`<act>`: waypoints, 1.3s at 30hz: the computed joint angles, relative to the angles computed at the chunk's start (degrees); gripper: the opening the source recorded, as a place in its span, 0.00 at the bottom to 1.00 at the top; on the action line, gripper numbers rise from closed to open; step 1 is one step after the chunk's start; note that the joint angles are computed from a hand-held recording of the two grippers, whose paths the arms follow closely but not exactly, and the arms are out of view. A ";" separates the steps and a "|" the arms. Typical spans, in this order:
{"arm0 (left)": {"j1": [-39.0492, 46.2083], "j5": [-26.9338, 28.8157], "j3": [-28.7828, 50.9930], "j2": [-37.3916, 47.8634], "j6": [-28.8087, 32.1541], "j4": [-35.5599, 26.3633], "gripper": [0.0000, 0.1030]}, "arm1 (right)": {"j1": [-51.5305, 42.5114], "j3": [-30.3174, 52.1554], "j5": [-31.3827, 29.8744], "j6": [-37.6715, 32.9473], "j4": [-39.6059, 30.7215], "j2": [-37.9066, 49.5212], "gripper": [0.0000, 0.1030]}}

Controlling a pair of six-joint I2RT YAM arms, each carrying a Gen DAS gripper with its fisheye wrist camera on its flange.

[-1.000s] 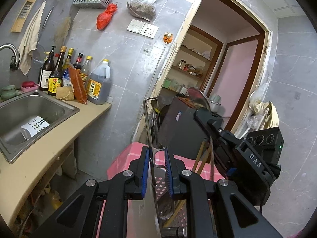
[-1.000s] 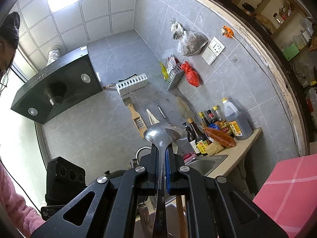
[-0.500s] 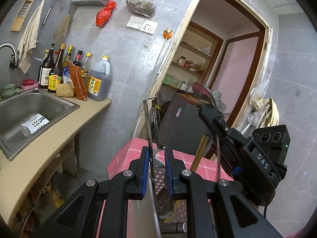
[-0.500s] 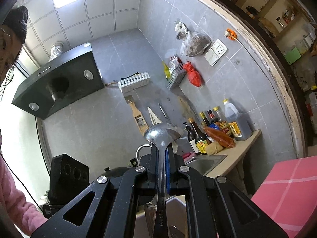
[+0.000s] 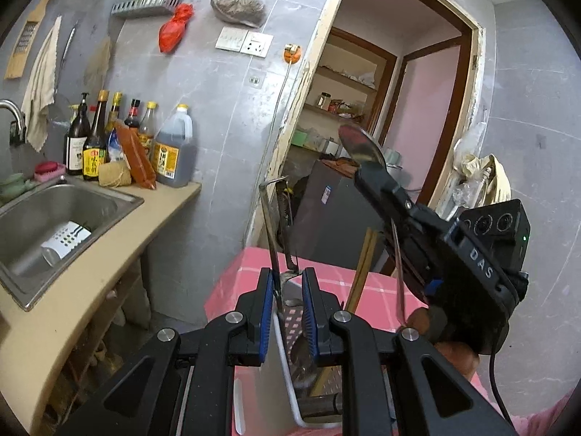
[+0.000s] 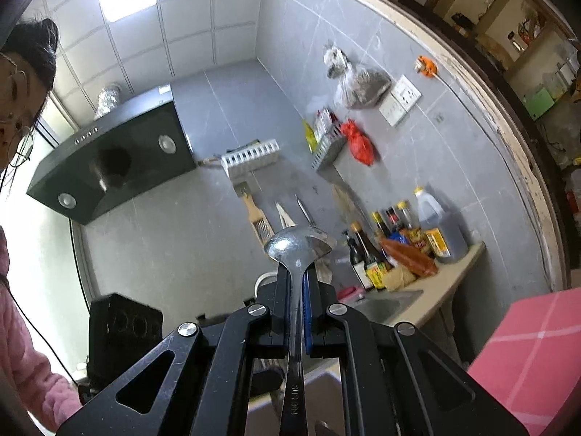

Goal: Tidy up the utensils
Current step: 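Carry the peeler with the left tool while the right tool carries the spoon toward the caddy, then open the left tool over the white caddy to drop the metal peeler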

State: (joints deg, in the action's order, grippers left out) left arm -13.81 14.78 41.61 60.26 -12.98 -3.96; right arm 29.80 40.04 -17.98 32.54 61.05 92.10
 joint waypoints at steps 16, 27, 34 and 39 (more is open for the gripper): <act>2.21 4.00 -0.60 -2.05 -0.96 -1.57 0.22 | 1.26 0.39 0.60 3.34 8.48 4.60 0.05; 5.03 5.06 -3.62 -6.91 -3.88 -1.46 0.26 | 2.65 -1.30 5.07 6.28 16.78 8.18 0.05; 8.61 7.47 -5.94 -6.13 -5.04 2.28 0.28 | 4.11 -2.86 7.69 3.61 17.72 8.92 0.05; 11.89 9.46 -6.98 -5.45 -6.65 5.03 0.43 | 5.02 -2.05 8.07 -0.20 13.48 7.78 0.05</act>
State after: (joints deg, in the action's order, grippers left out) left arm -1.91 24.24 34.63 54.81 -19.62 1.07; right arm 34.82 37.99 -9.91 32.34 74.53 99.88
